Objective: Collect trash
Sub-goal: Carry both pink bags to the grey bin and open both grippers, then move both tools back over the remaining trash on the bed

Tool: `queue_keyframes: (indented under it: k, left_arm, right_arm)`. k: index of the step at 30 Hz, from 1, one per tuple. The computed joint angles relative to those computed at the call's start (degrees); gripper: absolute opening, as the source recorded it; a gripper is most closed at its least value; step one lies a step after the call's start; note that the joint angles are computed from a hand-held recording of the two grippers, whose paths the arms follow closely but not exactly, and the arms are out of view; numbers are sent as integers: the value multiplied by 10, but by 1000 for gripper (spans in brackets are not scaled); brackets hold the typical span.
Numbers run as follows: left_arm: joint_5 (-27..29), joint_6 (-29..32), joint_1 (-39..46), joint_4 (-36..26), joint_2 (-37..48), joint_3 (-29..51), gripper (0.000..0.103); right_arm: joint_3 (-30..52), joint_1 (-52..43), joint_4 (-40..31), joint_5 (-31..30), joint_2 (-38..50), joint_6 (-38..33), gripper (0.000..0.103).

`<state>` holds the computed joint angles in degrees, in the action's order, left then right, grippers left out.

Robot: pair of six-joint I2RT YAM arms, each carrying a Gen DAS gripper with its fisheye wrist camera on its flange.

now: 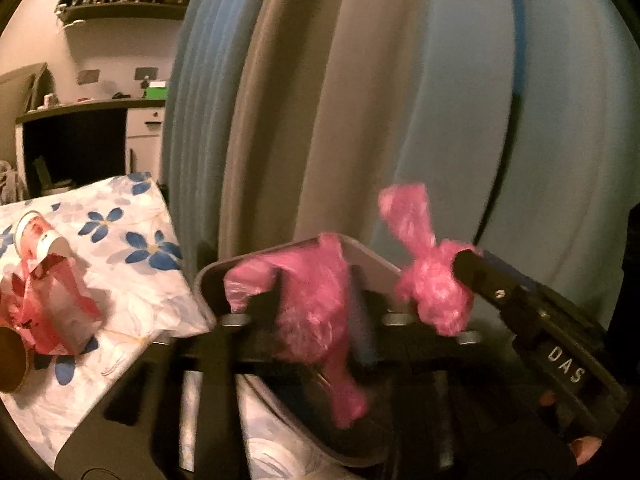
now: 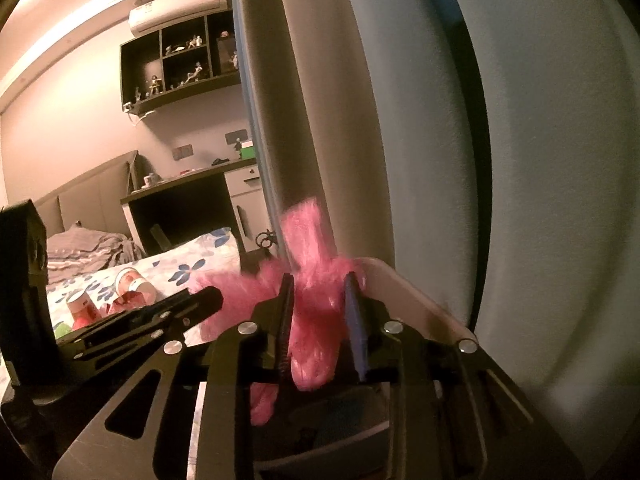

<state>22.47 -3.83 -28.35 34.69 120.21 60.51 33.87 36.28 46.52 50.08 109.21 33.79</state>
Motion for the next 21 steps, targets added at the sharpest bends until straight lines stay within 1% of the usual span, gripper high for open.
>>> queue_keyframes:
  k: [1, 2, 3, 4, 6, 7, 10, 12, 13, 15, 18, 21]
  left_arm:
    - [1, -6, 3, 7, 0, -4, 64]
    - [6, -15, 9, 15, -1, -8, 70]
    - [2, -22, 12, 23, -3, -12, 78]
    - [-3, -26, 16, 29, -5, -16, 83]
    - [-3, -37, 24, 31, -11, -23, 86]
    - [-6, -42, 29, 32, -17, -29, 89]
    - [-28, -48, 38, 51, -40, -60, 97]
    - [-46, -46, 44, 58, -61, -83, 97]
    - [-52, -44, 47, 58, -72, -94, 97]
    - [-68, -44, 57, 57, -97, -117, 97]
    - [-71, -44, 79, 55, -132, -153, 97]
    - [-78, -34, 103, 44, -168, -186, 97]
  right_arm:
    - [-2, -4, 5, -5, 0, -2, 29]
    - [-6, -5, 12, -7, 0, -1, 34]
    - [-7, -6, 15, -5, 0, 2, 39]
    - [-11, -5, 22, -3, 1, 2, 40]
    - [-12, -2, 17, 5, -4, 6, 40]
    - [-15, 0, 22, 9, -5, 6, 41]
    - [-22, 15, 31, 30, -11, 6, 48]
    - [-22, 30, 30, 56, -15, 7, 60]
    - [-24, 36, 32, 66, -15, 6, 63]
    - [-20, 53, 22, 92, -17, 11, 75]
    - [-13, 74, 11, 119, -18, 18, 85]
    - [-3, 91, -1, 126, -17, 27, 87]
